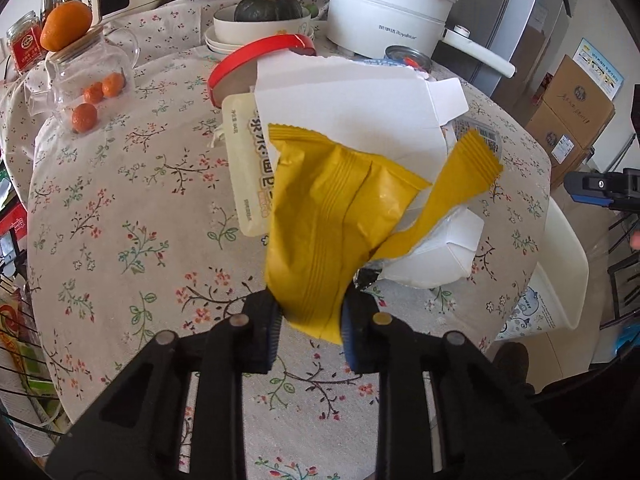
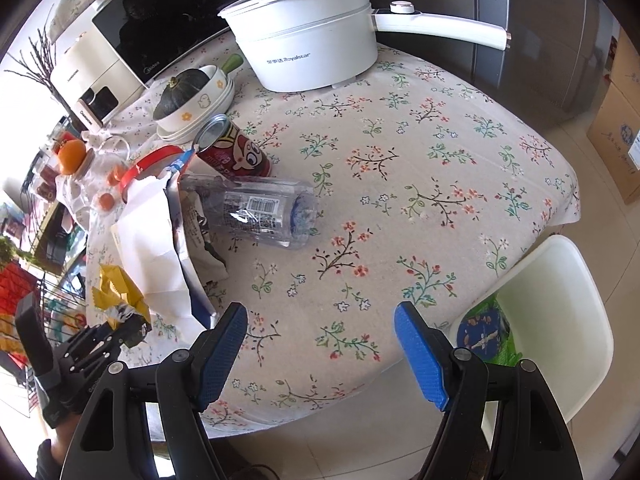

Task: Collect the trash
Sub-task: 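Grasp and lift the yellow snack bag with the left tool while right reaches toward the red can, then grasp the red can with the right tool while the left tool holds the yellow bag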

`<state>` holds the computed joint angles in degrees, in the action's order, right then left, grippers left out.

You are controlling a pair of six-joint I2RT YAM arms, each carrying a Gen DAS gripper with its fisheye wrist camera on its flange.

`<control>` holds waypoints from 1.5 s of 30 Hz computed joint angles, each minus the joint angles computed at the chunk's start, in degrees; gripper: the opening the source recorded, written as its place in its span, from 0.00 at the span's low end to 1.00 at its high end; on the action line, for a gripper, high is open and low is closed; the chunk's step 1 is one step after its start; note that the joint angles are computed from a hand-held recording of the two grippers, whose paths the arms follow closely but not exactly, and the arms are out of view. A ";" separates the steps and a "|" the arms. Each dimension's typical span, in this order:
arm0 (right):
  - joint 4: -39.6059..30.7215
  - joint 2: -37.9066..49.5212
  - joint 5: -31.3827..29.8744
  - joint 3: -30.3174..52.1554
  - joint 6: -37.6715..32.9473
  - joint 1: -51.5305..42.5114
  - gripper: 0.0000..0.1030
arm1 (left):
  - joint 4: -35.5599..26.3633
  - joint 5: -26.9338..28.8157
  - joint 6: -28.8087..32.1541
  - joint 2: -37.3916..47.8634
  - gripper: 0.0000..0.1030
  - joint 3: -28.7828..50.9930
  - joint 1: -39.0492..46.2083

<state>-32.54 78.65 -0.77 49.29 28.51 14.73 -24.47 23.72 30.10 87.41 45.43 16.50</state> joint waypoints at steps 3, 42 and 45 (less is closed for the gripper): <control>0.59 1.22 0.14 0.87 0.20 0.92 0.75 | -2.17 1.75 0.36 -1.75 0.25 0.85 1.49; 4.37 24.08 -1.24 15.77 -37.19 1.85 0.71 | -13.49 6.97 -3.67 -2.39 0.24 7.70 6.94; 5.24 21.98 -0.20 16.68 -35.28 1.24 0.71 | -13.03 7.45 -4.49 -2.74 0.24 7.97 7.58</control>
